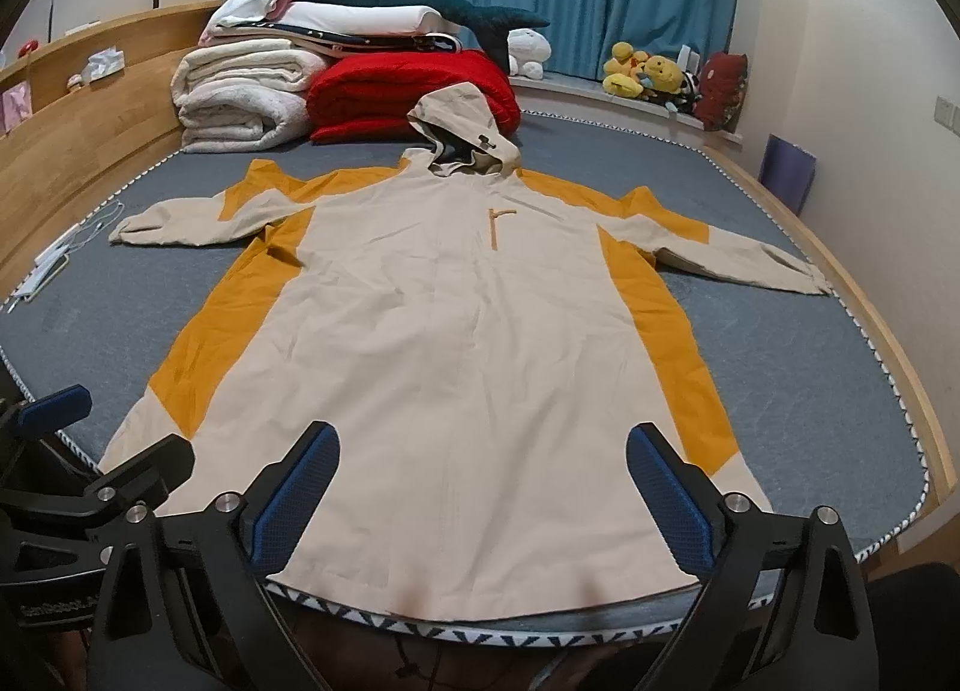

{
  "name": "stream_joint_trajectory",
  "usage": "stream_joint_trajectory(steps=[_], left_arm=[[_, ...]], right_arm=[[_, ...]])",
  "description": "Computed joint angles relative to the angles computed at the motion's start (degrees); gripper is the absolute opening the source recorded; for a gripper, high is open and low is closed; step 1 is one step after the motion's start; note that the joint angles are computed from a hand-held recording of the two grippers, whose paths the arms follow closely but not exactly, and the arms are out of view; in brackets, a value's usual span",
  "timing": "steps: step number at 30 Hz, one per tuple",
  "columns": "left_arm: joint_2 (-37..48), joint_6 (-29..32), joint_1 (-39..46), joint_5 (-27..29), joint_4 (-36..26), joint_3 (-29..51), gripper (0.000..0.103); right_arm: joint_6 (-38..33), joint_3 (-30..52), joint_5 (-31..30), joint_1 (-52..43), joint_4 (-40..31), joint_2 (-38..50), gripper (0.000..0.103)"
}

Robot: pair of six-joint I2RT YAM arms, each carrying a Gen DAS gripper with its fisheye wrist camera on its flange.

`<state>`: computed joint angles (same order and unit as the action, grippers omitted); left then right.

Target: Fold large clothes

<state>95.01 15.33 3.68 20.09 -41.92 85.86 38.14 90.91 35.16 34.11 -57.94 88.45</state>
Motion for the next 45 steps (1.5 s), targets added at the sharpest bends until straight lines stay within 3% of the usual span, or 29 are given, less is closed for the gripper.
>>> stream_joint_trajectory(steps=[5,9,15,16,25,28,29,30,31,32,34,35,39,45], left_arm=[[-0.7,0.0,0.1,0.2,1.2,-1.6,0.102],[-1.7,-0.4,-0.8,-0.1,3.9,-4.7,0.097],[7.0,0.9,2.6,-2.6,-0.3,6.6,0.084],[9.7,0.6,3.3,-3.9,-1.3,9.4,0.083],[33.1,-4.3,9.4,-15.2,-10.3,33.2,0.075],[39.1,-6.1,12.0,-16.9,-15.8,40.1,0.062],[40.3,-6.3,12.9,-16.2,-17.3,41.8,0.051],[42.8,-7.2,13.8,-14.1,-21.0,44.9,0.035],[45.2,-7.9,14.7,-10.8,-24.2,47.7,0.023],[45.3,-7.6,15.3,-9.7,-25.2,47.6,0.01],[41.2,-5.7,15.9,-8.9,-22.2,41.2,0.006],[39.5,-5.3,16.1,-8.6,-21.2,39.2,0.004],[31.6,-4.3,17.5,-6.4,-17.6,32.7,0.003],[31.2,-2.0,14.1,-16.4,-14.8,30.3,0.011]], right_arm=[[-0.7,3.9,0.2,-0.1,-5.6,3.3,0.078],[-0.9,3.8,-1.5,-1.1,-5.8,2.9,0.072],[-2.8,2.4,-3.6,-9.1,-5.8,0.8,0.072],[-3.2,4.0,-4.8,-11.6,-8.8,1.6,0.072],[-4.4,-10.6,-9.4,-35.8,-4.1,-0.9,0.065],[-3.6,-15.7,-12.4,-40.9,-4.6,-1.4,0.065],[-3.6,-18.0,-14.2,-42.7,-3.5,-1.6,0.064],[-3.6,-19.5,-16.3,-44.3,-1.6,-1.0,0.061],[-2.9,-21.3,-18.7,-45.8,-1.7,-1.5,0.052],[-3.3,-23.0,-21.0,-47.6,-0.4,-2.2,0.035],[-2.6,-24.0,-23.7,-48.8,0.6,-2.6,0.01],[-2.6,-24.4,-24.5,-48.8,1.0,-3.5,0.005],[0.5,-23.0,-22.9,-45.8,-2.4,-8.0,0.003],[1.6,-20.3,-20.9,-43.7,-7.7,-7.2,0.004]])
